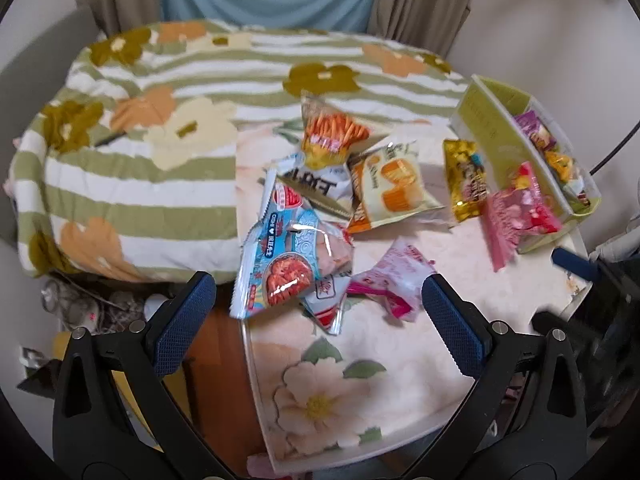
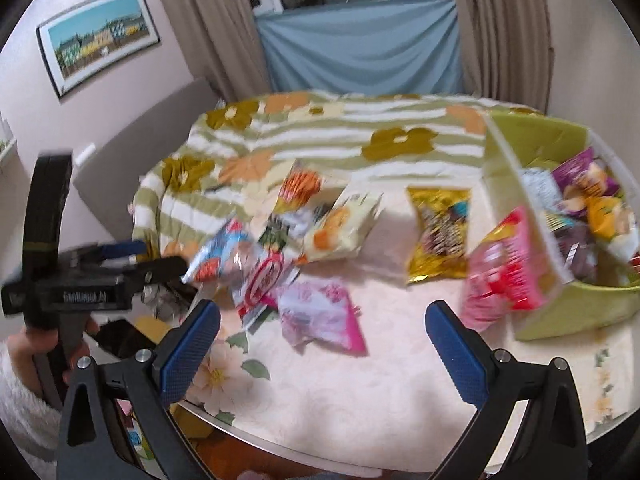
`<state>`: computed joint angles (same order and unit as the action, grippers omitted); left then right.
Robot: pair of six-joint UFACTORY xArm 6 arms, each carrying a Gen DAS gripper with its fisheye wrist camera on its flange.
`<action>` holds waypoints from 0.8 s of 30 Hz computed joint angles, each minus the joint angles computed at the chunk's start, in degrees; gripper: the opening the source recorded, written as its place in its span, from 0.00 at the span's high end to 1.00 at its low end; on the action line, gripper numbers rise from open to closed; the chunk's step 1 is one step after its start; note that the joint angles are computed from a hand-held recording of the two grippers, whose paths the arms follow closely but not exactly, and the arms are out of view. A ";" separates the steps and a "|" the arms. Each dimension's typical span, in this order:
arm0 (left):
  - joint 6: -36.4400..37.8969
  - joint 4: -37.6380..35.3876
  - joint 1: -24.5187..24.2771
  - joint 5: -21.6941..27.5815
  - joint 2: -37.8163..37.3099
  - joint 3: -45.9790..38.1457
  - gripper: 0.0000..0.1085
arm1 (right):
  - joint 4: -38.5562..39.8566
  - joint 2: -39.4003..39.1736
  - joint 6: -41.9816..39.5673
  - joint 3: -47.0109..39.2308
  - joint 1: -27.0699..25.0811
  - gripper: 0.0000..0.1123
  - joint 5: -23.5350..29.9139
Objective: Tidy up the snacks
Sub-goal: 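Move both tools back toward the remaining snacks, then grasp the blue OISHI packet with the left tool while the right tool grasps the pink packet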
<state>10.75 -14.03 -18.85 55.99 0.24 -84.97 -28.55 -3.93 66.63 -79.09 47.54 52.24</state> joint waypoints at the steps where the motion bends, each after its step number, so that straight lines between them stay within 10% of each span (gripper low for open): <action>1: -0.01 -0.40 0.10 -0.07 1.29 -0.48 0.06 | 1.11 1.05 -0.75 -0.18 -0.26 0.09 -0.58; 14: -1.81 3.65 -1.79 -2.26 11.92 -5.24 0.06 | 11.14 8.98 -8.67 1.41 -4.71 0.09 -9.98; 24: -1.27 2.91 -1.62 -1.59 13.33 -6.28 0.28 | 16.22 11.53 -14.19 2.35 -6.64 0.09 -14.16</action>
